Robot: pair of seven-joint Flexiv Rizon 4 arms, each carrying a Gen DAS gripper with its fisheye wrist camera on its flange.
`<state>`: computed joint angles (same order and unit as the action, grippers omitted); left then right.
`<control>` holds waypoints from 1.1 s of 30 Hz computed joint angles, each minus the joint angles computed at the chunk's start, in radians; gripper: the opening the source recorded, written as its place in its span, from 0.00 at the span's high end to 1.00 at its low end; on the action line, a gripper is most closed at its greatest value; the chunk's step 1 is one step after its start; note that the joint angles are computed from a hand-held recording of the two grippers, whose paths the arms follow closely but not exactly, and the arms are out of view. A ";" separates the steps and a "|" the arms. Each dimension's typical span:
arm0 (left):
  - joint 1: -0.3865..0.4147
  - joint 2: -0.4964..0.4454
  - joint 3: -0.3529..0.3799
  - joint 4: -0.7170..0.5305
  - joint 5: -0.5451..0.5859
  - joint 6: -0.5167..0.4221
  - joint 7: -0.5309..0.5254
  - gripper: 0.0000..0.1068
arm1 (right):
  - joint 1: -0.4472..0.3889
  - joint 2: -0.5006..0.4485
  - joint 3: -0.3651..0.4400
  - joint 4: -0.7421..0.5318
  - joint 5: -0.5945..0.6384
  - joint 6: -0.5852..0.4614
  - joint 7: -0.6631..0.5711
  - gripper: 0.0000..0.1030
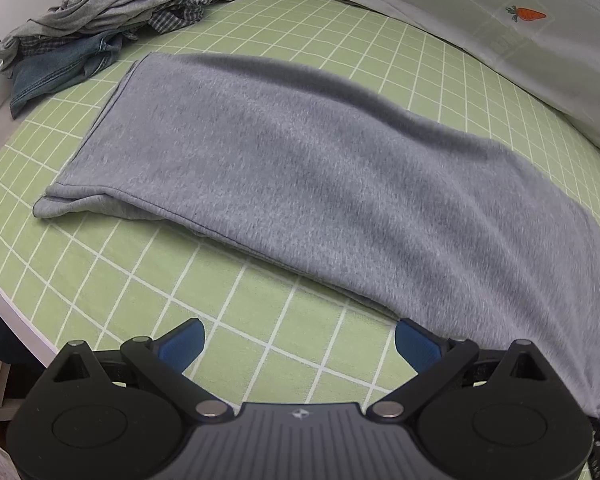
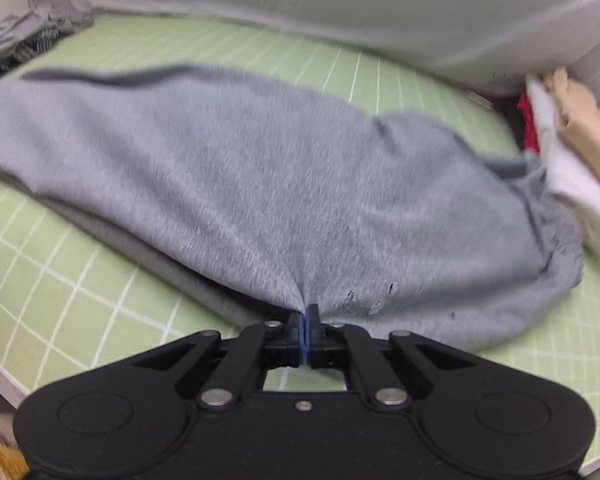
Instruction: Fold clothes
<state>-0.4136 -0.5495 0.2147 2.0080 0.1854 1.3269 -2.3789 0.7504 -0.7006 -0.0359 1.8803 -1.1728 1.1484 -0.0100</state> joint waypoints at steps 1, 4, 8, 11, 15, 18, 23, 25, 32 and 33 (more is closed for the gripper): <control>-0.002 0.001 0.005 0.000 0.005 0.007 -0.002 0.06 | -0.001 0.002 0.001 -0.003 0.003 -0.005 0.002 0.96; -0.008 0.001 0.023 -0.007 0.018 0.016 -0.007 0.06 | 0.004 0.021 -0.026 -0.006 -0.049 0.015 0.067 0.59; 0.028 -0.007 0.002 -0.010 -0.011 0.021 0.011 0.06 | -0.031 0.026 -0.039 -0.032 -0.135 0.091 0.213 0.39; 0.042 -0.008 0.005 -0.010 -0.028 0.026 0.013 0.06 | -0.040 0.004 -0.028 -0.071 -0.137 0.091 0.210 0.24; 0.067 -0.007 0.007 -0.004 -0.050 0.040 0.023 0.06 | -0.043 -0.037 -0.023 -0.115 -0.100 0.115 0.201 0.11; 0.094 -0.001 0.006 0.009 -0.062 0.044 0.052 0.06 | -0.062 -0.088 0.042 -0.155 0.082 0.113 0.112 0.11; 0.126 0.007 0.039 0.033 -0.060 0.060 0.087 0.06 | 0.001 -0.128 0.020 -0.206 0.216 0.088 0.115 0.07; 0.136 0.010 0.067 0.037 -0.055 0.054 0.095 0.06 | 0.043 -0.141 -0.009 -0.235 0.242 0.057 0.118 0.00; 0.242 -0.017 0.085 0.031 -0.068 0.072 0.163 0.06 | 0.135 -0.208 -0.045 -0.375 0.351 -0.079 0.111 0.00; 0.261 -0.023 0.079 0.031 -0.077 0.076 0.182 0.06 | 0.143 -0.217 -0.044 -0.397 0.368 -0.110 0.112 0.00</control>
<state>-0.1526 -0.5723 0.2933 2.0386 0.1083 1.4033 -2.1974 0.8934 -0.9175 -0.0794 1.4832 -0.8043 1.0388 0.1024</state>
